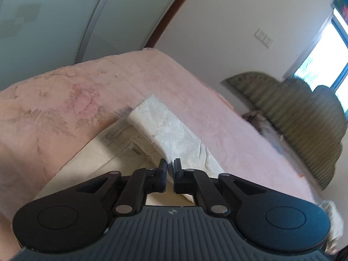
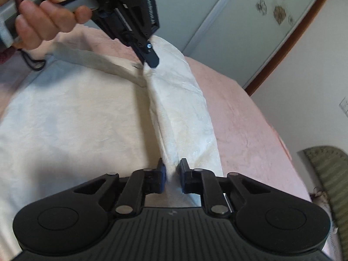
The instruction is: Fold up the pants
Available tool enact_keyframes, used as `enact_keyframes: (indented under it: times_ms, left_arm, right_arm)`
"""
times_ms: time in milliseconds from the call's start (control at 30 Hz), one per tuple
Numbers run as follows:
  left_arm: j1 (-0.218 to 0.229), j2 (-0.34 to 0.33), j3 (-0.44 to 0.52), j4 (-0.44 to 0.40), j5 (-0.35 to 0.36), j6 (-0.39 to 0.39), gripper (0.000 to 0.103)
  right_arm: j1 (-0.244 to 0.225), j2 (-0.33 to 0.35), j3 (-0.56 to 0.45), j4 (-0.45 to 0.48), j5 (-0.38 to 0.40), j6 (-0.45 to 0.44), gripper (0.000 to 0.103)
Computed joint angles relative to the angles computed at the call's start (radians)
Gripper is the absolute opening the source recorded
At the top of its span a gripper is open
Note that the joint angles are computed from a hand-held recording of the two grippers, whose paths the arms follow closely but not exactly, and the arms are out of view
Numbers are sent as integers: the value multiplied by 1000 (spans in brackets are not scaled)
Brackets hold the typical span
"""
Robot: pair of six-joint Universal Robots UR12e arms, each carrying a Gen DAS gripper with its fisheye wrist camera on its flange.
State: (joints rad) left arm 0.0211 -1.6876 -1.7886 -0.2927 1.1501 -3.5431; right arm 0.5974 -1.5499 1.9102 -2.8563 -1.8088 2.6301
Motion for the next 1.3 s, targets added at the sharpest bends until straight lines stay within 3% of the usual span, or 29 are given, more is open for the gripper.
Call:
enact_keyframes:
  times_ms: [33, 67, 133, 233, 300, 367, 567, 700, 800, 867, 967, 1233, 1300]
  left_arm:
    - [1, 4, -11, 17, 9, -25, 38]
    - [-1, 4, -17, 31, 30, -39, 64]
    - [-5, -3, -19, 42, 56, -73, 76]
    - [3, -17, -4, 18, 24, -124, 75]
    - [5, -16, 2, -8, 38, -139, 50]
    - [11, -10, 4, -34, 41, -127, 13]
    - [82, 45, -46, -83, -77, -99, 8]
    - [118, 106, -98, -127, -83, -3, 7]
    - [121, 128, -115, -165, -33, 55, 7]
    - [125, 137, -121, -179, -19, 48, 7]
    - [125, 151, -128, -183, -8, 66, 8]
    - [72, 145, -142, -155, 154, 112, 13]
    - [55, 150, -149, -124, 204, 137, 19]
  right_arm:
    - [5, -5, 7, -4, 6, 7, 10]
    - [10, -7, 13, -11, 0, 11, 10]
    - [10, -2, 13, -10, -10, 11, 10]
    - [-12, 16, 7, -17, 6, 29, 10]
    - [-18, 30, 3, -35, 1, 32, 10]
    - [-28, 47, -7, -50, 5, 38, 10]
    - [-54, 17, 7, -39, 113, 146, 10]
    - [-66, 10, 8, -25, 219, 177, 10]
    - [-61, 26, -5, -10, 257, 155, 10]
    - [-59, 47, -17, -1, 275, 155, 10]
    - [-45, 72, -33, 4, 240, 134, 10]
    - [-74, 123, -52, -14, 277, 238, 12]
    - [-75, 144, -53, -64, 272, 290, 17]
